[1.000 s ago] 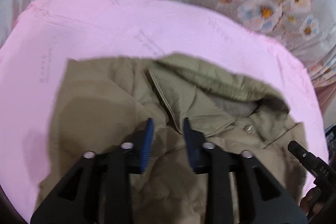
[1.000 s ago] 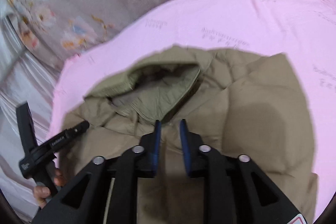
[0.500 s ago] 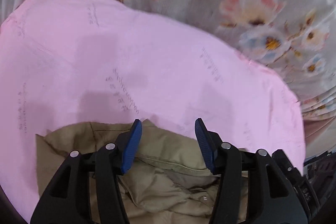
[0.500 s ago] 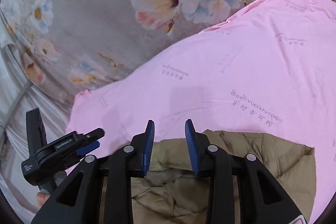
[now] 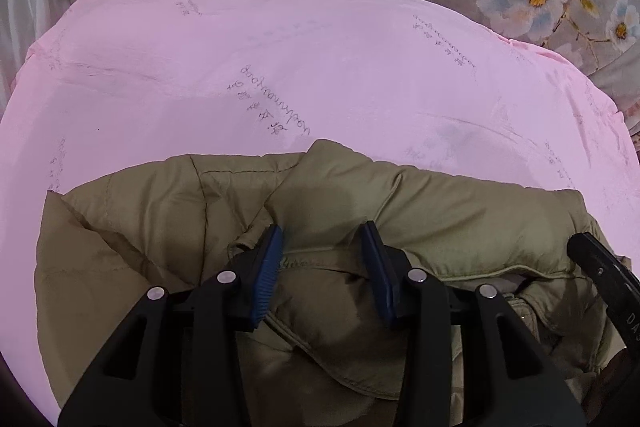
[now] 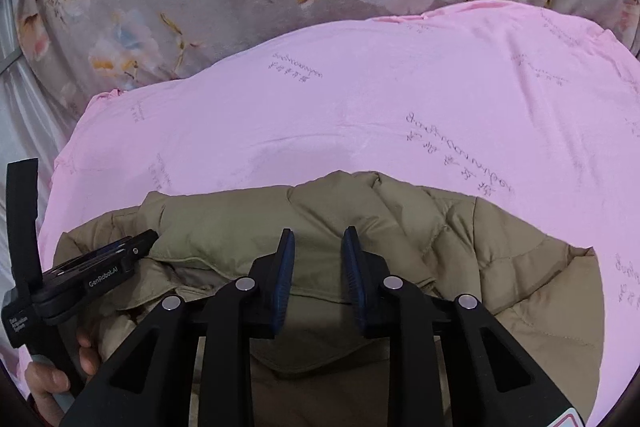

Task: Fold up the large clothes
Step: 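Fold the jacket half over with the left tool and release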

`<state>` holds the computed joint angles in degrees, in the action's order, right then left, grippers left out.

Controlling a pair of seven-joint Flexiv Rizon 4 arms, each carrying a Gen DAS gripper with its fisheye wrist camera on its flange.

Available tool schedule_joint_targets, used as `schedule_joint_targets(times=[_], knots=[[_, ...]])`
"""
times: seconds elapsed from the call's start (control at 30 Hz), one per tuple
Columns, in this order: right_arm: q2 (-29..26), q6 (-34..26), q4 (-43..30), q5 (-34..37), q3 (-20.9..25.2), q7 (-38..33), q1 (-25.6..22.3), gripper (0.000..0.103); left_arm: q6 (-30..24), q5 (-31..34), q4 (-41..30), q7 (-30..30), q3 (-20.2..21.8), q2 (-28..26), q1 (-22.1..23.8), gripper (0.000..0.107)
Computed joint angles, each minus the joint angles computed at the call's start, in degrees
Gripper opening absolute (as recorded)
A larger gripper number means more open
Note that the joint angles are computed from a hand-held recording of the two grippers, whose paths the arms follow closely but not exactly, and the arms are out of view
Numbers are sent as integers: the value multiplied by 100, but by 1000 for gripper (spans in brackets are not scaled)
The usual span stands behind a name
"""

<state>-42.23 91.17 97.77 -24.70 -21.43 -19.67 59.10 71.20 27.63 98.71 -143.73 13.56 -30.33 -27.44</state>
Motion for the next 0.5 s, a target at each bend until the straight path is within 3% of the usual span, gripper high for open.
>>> schedule_joint_targets(times=[0.1,0.5], knots=[[-86,-225,-172,-85,204,-62,-138,22,-337,420,-225,-354,289,-69,-371,40],[-122,-449,-226,-679,75,342,-89,22,-793,1051,-496,-736,90,-107,-340,40]])
